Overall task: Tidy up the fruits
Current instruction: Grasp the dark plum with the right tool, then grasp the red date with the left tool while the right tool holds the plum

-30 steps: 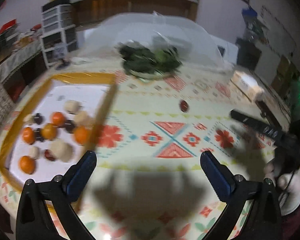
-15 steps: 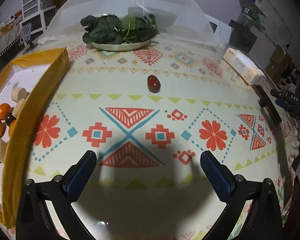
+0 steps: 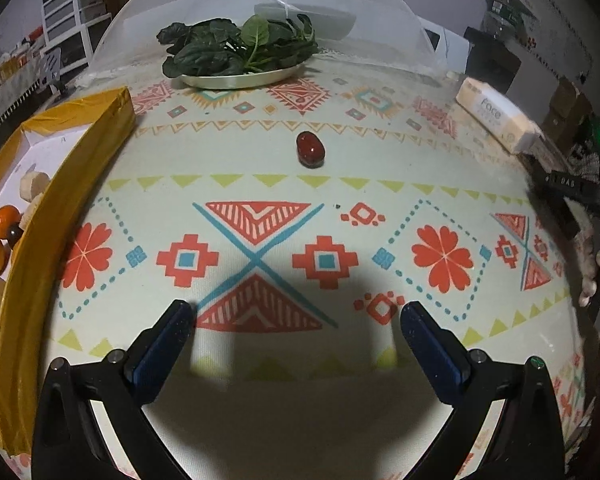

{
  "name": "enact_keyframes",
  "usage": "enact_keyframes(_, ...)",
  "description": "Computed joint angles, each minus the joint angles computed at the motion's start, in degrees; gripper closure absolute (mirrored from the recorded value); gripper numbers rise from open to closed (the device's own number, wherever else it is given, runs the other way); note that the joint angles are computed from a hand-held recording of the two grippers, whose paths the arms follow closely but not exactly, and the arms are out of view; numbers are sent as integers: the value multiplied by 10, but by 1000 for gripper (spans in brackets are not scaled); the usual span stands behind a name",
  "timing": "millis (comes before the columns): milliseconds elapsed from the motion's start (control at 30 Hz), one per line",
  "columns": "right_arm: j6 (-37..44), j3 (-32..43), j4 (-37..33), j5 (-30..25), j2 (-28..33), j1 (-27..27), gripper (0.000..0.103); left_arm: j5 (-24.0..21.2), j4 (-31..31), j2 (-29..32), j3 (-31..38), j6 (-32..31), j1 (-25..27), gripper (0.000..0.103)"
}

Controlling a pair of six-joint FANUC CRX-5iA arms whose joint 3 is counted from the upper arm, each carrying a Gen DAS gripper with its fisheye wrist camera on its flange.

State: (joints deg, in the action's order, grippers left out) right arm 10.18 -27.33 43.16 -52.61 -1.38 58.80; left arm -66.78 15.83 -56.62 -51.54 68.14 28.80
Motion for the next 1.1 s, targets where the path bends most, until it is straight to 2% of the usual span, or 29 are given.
enact_keyframes(67, -4, -2, 13, -12, 3, 8, 66, 9, -27, 10, 9, 23, -29, 0)
enact_keyframes(133, -3, -7, 12, -7, 0, 12, 75, 18, -61, 27, 23, 54, -66, 0)
enact_keyframes(167, -8, -10, 16, -6, 0, 15, 77, 22, -80, 36, 30, 68, -86, 0)
enact_keyframes(333, -45, -27, 32, 0, -16, 22, 78, 0, -68, 39, 34, 37, -69, 0)
enact_keyframes(367, -52, -38, 26, 24, -32, 20, 78, -7, -58, 38, 33, 19, -57, 0)
enact_keyframes(467, -68, -55, 24, 70, -61, 29, 78, -51, 51, 16, 0, -96, 59, 0)
enact_keyframes(533, -82, -66, 32, 100, -75, 41, 78, -62, 96, 31, -7, -126, 106, 0)
enact_keyframes(600, -93, -74, 31, 147, -83, 48, 78, -36, 104, 54, -3, -115, 107, 0)
enact_keyframes(700, -93, -82, 20, 220, -88, 57, 78, 28, 115, 96, 6, -90, 81, 0)
enact_keyframes(833, -81, -75, 10, 266, -75, 75, 77, 98, 118, 153, 24, -62, 28, 0)
enact_keyframes(933, -76, -68, 6, 280, -65, 86, 77, 144, 95, 190, 43, -34, -22, 8)
enact_keyframes(1000, -65, -61, -6, 289, -55, 89, 77, 172, 56, 216, 62, -2, -58, 18)
enact_keyframes(1067, -65, -57, -6, 288, -51, 95, 77, 186, -8, 244, 88, 49, -97, 47)
enact_keyframes(1100, -68, -58, -4, 289, -51, 96, 77, 201, -63, 249, 103, 91, -124, 53)
